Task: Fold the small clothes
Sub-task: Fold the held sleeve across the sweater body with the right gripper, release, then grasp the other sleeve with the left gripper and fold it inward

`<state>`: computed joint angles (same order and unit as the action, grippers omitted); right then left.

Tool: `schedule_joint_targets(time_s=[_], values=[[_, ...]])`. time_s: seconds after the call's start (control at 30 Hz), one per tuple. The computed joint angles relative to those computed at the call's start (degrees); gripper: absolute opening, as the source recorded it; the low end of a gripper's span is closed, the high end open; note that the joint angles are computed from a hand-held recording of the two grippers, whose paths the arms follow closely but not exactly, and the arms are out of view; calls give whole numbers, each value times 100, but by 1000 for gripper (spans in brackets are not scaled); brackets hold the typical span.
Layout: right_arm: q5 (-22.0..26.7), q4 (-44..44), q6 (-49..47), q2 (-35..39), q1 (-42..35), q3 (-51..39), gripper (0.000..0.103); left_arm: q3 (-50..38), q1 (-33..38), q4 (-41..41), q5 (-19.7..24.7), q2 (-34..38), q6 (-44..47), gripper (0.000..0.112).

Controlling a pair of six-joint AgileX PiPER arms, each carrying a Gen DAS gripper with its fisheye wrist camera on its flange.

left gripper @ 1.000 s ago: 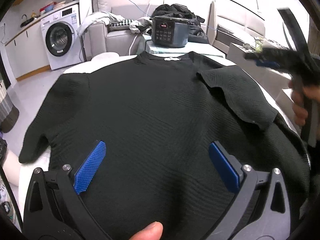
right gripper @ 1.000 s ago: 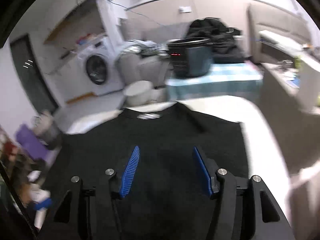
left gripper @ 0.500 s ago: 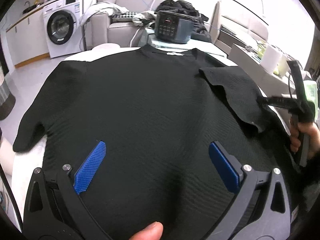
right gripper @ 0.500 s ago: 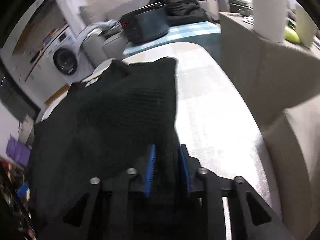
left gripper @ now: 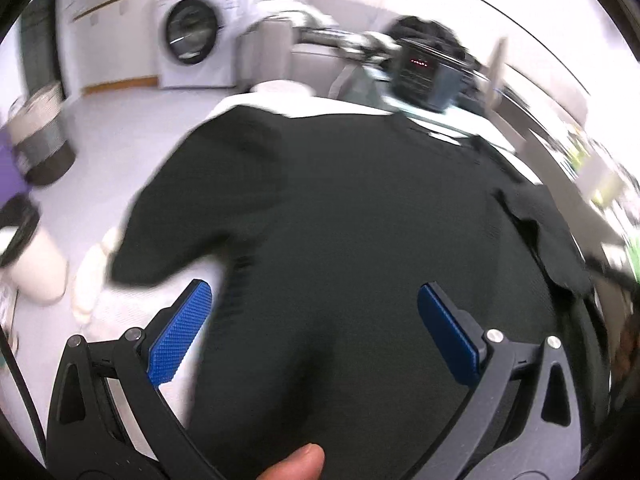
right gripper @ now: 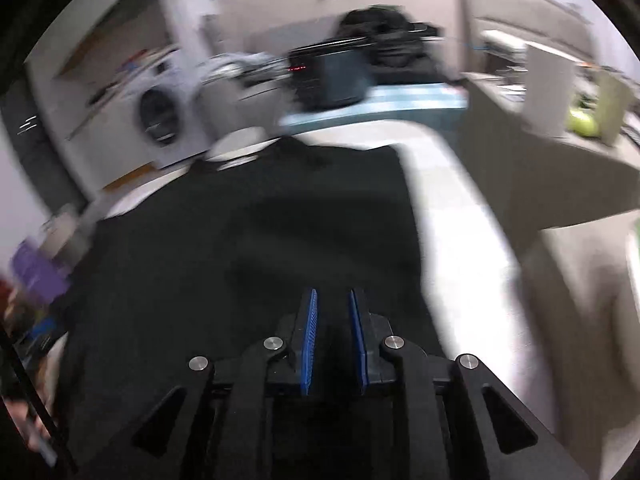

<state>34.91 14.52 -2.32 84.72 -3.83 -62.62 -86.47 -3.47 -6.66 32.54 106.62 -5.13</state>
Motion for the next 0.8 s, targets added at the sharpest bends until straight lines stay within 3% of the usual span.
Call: schedule_joint_targets(time_s=[0.07, 0.17, 0.23, 0.33, 0.47, 0.57, 0.67, 0.73, 0.8], values=[[-78, 468, -540, -94, 228, 250, 17, 162, 264, 129, -121, -82, -232, 102], [13, 7, -242, 235, 598, 170, 17, 77, 737, -211, 71, 22, -96, 102], [230, 310, -386, 280, 589, 157, 17, 8, 1036, -471, 195, 110, 47, 102], [25, -1, 16, -16, 746, 358, 17, -122, 1357, -426, 294, 237, -36, 102], [9, -19, 172, -295, 801, 463, 17, -307, 2021, -1881, 592, 501, 694, 102], [44, -196, 412, -449, 890, 526, 18, -79, 2459, -2915, 756, 467, 1382, 93], [5, -255, 546, -536, 939, 652, 18, -24, 2769, -3814, 1345, 593, 2110, 79], [-12, -256, 558, -325, 955, 479, 18, -102, 2871, -4220, 1680, 765, 2325, 65], [-21, -243, 565, -224, 971, 406, 18, -177, 2756, -4219, 1655, 885, 2127, 61]])
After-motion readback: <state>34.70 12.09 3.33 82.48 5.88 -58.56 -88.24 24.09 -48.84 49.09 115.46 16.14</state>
